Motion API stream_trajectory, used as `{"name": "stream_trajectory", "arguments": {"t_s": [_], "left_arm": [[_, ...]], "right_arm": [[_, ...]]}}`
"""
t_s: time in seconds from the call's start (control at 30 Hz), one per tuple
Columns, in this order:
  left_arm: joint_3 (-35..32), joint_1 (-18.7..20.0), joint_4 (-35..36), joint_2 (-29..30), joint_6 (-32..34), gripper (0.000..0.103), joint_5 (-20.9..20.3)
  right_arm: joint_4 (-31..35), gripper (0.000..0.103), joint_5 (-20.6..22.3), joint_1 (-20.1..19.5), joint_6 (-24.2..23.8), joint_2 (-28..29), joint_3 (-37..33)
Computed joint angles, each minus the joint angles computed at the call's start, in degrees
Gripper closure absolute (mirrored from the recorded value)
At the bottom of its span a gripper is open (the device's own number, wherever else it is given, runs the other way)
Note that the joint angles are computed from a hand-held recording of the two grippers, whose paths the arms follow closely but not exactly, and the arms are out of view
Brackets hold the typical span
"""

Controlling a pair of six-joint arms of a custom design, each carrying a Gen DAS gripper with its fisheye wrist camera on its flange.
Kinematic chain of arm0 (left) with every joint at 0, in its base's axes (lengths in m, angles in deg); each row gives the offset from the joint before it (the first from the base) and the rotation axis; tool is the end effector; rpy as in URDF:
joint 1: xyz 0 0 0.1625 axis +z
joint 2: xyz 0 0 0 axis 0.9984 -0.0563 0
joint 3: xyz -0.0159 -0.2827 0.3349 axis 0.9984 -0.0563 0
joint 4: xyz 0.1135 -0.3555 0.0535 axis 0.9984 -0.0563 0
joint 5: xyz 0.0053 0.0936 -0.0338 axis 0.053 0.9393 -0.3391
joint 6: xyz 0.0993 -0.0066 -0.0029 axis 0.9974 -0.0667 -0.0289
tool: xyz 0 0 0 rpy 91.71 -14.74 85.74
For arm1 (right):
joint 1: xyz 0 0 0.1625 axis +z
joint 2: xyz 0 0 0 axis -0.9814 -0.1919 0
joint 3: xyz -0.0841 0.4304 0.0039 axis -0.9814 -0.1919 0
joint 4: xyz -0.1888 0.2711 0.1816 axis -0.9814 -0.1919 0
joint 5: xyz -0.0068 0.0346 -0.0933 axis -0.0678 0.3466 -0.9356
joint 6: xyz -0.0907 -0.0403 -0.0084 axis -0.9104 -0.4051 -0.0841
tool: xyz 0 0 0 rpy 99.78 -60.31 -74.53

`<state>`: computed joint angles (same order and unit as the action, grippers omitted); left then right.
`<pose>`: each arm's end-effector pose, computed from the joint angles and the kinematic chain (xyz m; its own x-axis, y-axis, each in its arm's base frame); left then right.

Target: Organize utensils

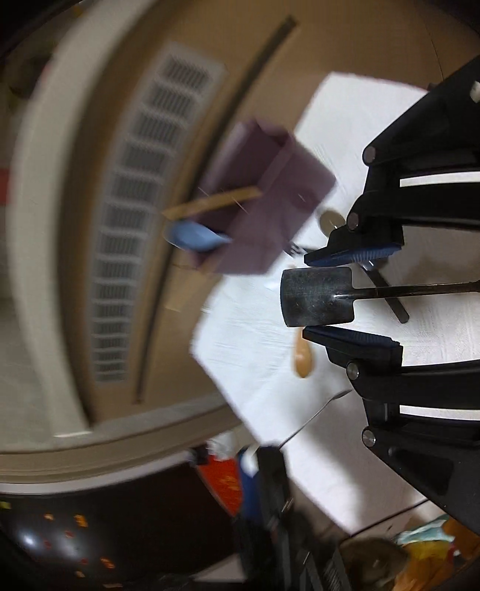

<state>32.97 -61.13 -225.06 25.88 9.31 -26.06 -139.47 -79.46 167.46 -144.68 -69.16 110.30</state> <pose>-0.5615 -0.5182 0.0394 -0.8294 -0.0817 -0.5526 0.4309 0.5359 -0.7261 0.1113 -0.6381 0.4731 -0.4594 -0.7616 0.4572 -0.8856 0.4326 -0.1691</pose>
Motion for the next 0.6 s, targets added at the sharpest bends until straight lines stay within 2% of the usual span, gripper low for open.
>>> {"name": "stream_trajectory", "arguments": {"t_s": [0.13, 0.23, 0.33, 0.5, 0.6], "left_arm": [[-13.8, 0.9, -1.3, 5.0, 13.2, 0.081, 3.1], [-24.3, 1.9, -1.7, 9.1, 20.9, 0.081, 5.6], [-36.3, 3.0, -4.9, 14.4, 31.2, 0.081, 7.7], [-56.1, 5.9, -4.6, 23.0, 41.9, 0.081, 4.2], [-65.3, 7.5, -1.1, 27.1, 43.9, 0.081, 2.2]], "right_arm": [[-3.2, 0.073, 3.4, 1.3, 2.9, -0.3, -4.1], [-4.0, 0.073, 7.0, 2.3, 6.5, 1.9, -10.0], [-5.8, 0.073, 10.6, 2.6, 9.4, 4.0, -14.4], [-8.6, 0.073, 16.7, 2.6, 11.4, 9.0, -20.5], [-10.2, 0.073, 19.3, 1.9, 10.2, 11.0, -21.4]]}}
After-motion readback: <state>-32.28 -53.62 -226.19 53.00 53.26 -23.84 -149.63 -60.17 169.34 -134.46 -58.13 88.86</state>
